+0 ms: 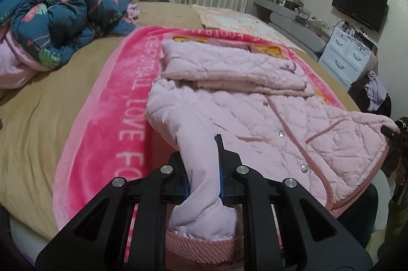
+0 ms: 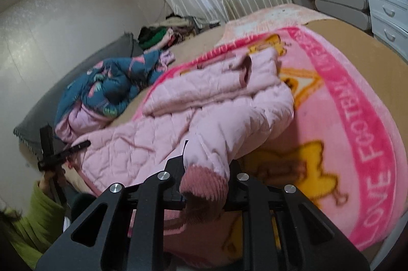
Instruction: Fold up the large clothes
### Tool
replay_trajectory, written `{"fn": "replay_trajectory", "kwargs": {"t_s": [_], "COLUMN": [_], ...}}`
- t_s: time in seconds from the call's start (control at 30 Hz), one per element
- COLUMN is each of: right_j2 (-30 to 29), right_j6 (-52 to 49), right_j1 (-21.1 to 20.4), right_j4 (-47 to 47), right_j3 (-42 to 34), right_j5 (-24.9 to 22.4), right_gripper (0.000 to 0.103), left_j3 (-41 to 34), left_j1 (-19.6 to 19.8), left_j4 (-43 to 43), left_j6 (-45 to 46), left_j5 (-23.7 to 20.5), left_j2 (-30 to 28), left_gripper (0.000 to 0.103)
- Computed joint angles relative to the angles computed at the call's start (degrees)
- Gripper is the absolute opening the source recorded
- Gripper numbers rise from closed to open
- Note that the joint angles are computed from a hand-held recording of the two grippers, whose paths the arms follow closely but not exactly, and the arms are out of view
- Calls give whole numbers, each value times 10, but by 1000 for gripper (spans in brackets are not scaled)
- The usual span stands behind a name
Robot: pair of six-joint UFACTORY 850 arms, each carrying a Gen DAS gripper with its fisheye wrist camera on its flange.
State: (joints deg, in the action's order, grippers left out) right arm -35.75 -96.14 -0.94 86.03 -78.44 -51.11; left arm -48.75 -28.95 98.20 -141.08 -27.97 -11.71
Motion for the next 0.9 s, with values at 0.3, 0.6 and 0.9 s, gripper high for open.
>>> {"fn": "replay_trajectory", "kwargs": {"t_s": [0.3,0.6,0.9], "right_j2": [-16,-31,-59], "right_j6": [28,60,113], "right_j1": [7,13,15], "right_j4": [25,27,20], "right_j3": [-56,-99,-156], "right_j5": [-4,1,3], "right_gripper": [16,16,16], "left_j3": [-24,-57,-77], "left_j1": [14,21,39], "left_j4": [-6,-36,-27], "left_j6": [14,57,45], "left_j5": [-7,-13,-8], "left_j2": [8,2,-1], "left_gripper": [8,8,9]}}
